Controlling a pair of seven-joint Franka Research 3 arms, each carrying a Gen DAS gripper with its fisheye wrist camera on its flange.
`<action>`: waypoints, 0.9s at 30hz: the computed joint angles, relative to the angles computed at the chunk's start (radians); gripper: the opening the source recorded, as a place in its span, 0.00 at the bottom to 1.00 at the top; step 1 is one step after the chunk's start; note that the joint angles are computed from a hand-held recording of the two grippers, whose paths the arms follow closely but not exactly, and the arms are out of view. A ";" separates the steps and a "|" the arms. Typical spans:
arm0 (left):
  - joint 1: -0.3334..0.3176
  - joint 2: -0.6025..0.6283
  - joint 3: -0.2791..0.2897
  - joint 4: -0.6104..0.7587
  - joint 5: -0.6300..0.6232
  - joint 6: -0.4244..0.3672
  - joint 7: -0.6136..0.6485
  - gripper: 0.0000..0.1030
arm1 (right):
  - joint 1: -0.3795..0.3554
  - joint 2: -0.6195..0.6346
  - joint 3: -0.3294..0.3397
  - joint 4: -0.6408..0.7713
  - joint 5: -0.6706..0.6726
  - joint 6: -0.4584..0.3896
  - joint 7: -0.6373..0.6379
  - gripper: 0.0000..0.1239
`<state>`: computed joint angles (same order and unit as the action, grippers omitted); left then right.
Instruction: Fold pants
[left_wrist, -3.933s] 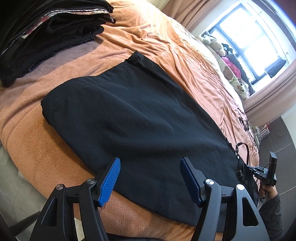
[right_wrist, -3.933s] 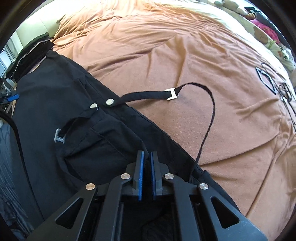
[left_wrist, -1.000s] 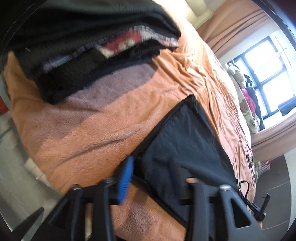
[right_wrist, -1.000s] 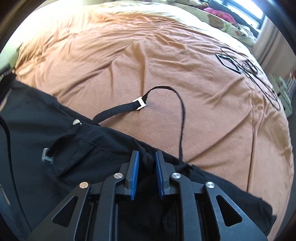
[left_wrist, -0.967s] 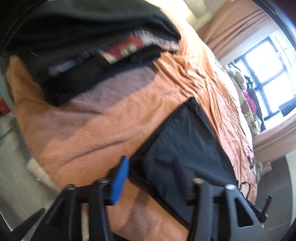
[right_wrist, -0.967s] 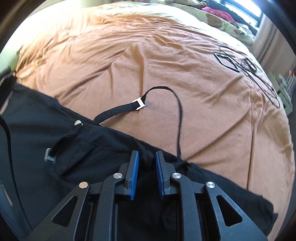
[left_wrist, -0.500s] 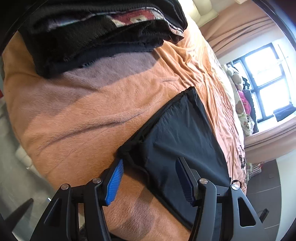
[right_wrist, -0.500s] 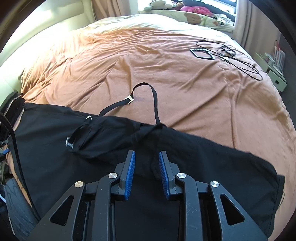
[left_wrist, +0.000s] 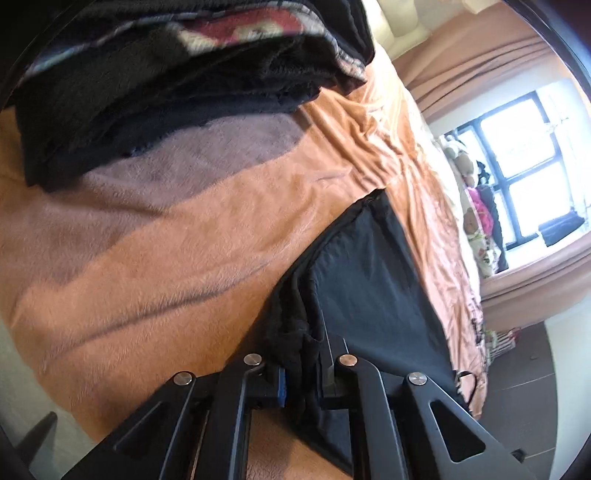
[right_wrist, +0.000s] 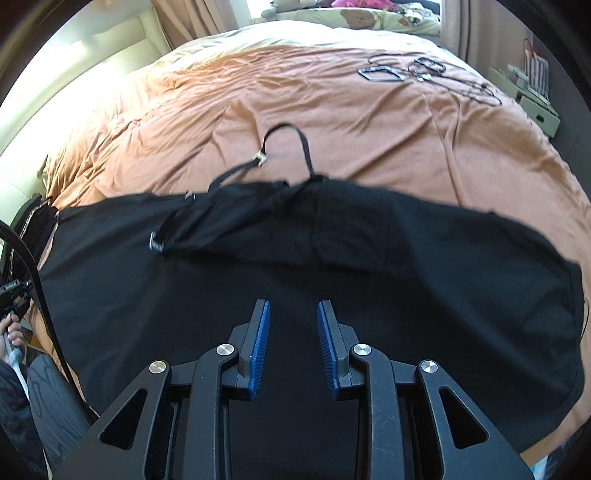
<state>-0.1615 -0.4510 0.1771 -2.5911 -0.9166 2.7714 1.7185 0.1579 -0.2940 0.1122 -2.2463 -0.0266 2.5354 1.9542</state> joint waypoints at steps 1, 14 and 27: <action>0.002 -0.004 -0.005 0.002 0.009 0.009 0.007 0.08 | 0.011 -0.008 -0.003 -0.014 0.022 0.002 -0.004 0.19; -0.052 -0.031 0.025 0.122 0.033 0.007 0.080 0.08 | 0.082 -0.014 0.021 -0.079 0.144 0.069 -0.017 0.19; -0.092 -0.009 0.002 0.267 0.031 -0.001 0.100 0.08 | 0.181 0.050 0.029 -0.081 0.262 0.141 -0.066 0.19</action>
